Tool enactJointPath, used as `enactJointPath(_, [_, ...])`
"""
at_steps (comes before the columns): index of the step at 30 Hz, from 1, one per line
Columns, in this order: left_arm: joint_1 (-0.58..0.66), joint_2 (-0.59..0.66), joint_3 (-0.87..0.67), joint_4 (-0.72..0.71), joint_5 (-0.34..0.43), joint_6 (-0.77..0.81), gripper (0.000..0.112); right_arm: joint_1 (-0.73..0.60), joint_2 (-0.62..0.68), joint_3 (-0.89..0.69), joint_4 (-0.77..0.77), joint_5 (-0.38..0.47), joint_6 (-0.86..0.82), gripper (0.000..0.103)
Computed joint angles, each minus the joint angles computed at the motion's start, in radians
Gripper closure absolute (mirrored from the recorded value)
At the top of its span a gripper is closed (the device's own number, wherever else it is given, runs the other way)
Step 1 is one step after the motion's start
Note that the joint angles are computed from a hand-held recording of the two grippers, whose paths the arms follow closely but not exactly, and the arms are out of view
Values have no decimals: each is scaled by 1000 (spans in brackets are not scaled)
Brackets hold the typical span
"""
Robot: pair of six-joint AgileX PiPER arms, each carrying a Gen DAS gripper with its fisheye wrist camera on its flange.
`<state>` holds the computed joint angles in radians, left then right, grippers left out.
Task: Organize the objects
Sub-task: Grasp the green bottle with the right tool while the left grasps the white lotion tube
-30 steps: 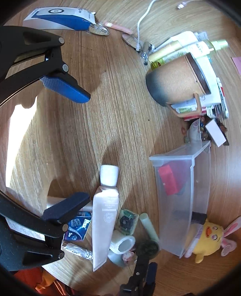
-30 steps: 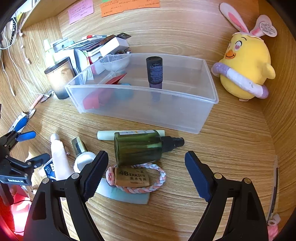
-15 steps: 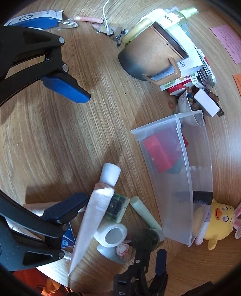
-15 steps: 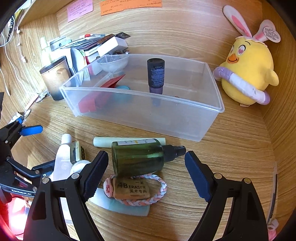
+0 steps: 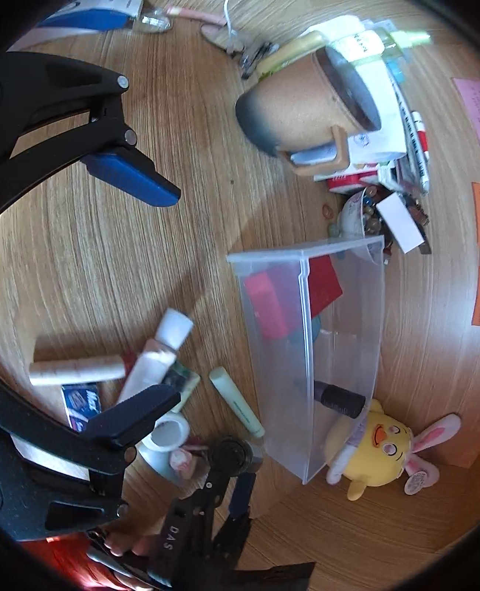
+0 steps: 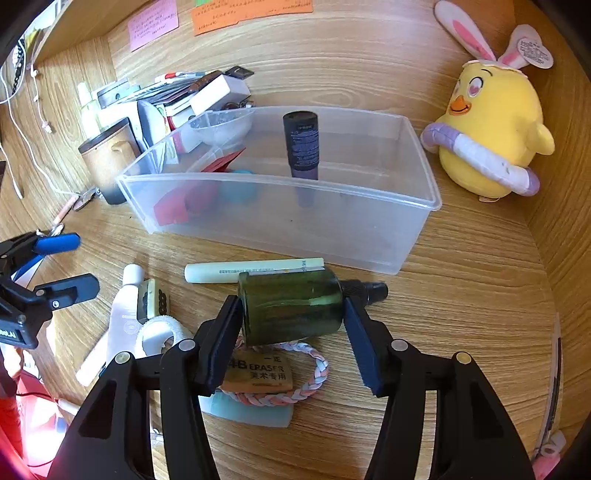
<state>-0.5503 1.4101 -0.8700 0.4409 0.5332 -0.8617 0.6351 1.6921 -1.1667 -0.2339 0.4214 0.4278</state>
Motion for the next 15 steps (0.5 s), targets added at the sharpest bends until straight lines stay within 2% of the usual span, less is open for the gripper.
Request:
enactJointPath(1, [5,17,-6,-16,-12,5,17,0,-6,5,-6,-4,7,51])
enactJointPath(3, [17,50,-22,-86,-25,63,39,-5,-20,19,-6,-16,9,51])
enactJointPath(5, [24,70,-21,-152,-50,108,45,-9,-33,31,-6,-24,7,51])
enactJointPath(8, [3,81,-11,-111,-70,54,50,-16,-45,43,-8,-31,2,51])
enactJointPath(15, [1,112,-13,-98,-112,51,75,-37,-48,58,38,-52,-38,51])
